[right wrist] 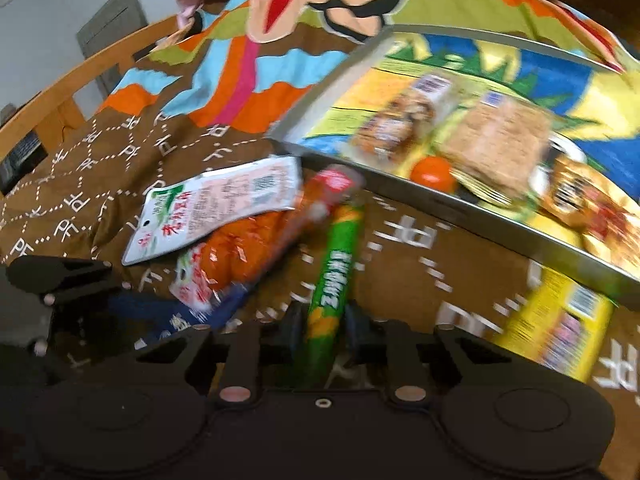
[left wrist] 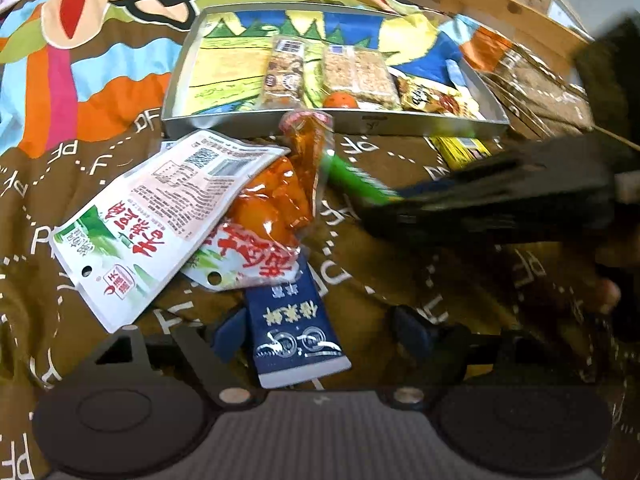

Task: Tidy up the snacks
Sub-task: 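Grasp the blue milk tube with the left tool while the right tool holds the sausage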

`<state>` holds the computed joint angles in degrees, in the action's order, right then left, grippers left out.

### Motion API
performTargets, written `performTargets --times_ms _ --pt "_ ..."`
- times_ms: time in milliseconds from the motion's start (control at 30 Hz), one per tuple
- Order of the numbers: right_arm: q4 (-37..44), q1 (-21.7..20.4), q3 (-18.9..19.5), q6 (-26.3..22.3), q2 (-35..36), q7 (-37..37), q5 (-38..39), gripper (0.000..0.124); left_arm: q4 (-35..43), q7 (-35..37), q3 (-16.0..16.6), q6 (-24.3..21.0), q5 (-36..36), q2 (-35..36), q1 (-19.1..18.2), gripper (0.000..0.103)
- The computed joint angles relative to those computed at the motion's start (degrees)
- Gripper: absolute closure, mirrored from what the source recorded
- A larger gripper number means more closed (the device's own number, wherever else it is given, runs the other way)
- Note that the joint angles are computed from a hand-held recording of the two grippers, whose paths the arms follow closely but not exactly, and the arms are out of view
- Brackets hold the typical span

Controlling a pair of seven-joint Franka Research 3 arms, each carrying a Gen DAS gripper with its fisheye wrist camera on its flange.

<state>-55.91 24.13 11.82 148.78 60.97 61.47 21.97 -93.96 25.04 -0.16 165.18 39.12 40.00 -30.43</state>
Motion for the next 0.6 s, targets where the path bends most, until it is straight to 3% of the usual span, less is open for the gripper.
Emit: performTargets --times_ms 167,300,467,600 --pt "-15.29 -3.45 1.54 5.11 -9.25 -3.29 3.0 0.105 3.23 -3.41 0.63 -3.37 -1.43 1.36 -0.8 0.027" --pt "-25.97 -4.22 2.11 12.85 -14.89 -4.51 5.03 0.105 6.04 -7.86 1.8 -5.89 -0.92 2.66 -1.89 0.035" --pt "-31.35 -6.61 5.4 18.7 -16.64 -5.58 8.37 0.105 12.24 -8.86 1.75 -9.83 0.31 6.16 -1.73 0.047" --pt "-32.36 -7.34 6.89 21.22 -16.47 -8.15 8.03 0.105 17.52 -5.79 -0.88 -12.58 -2.98 9.73 0.85 0.049"
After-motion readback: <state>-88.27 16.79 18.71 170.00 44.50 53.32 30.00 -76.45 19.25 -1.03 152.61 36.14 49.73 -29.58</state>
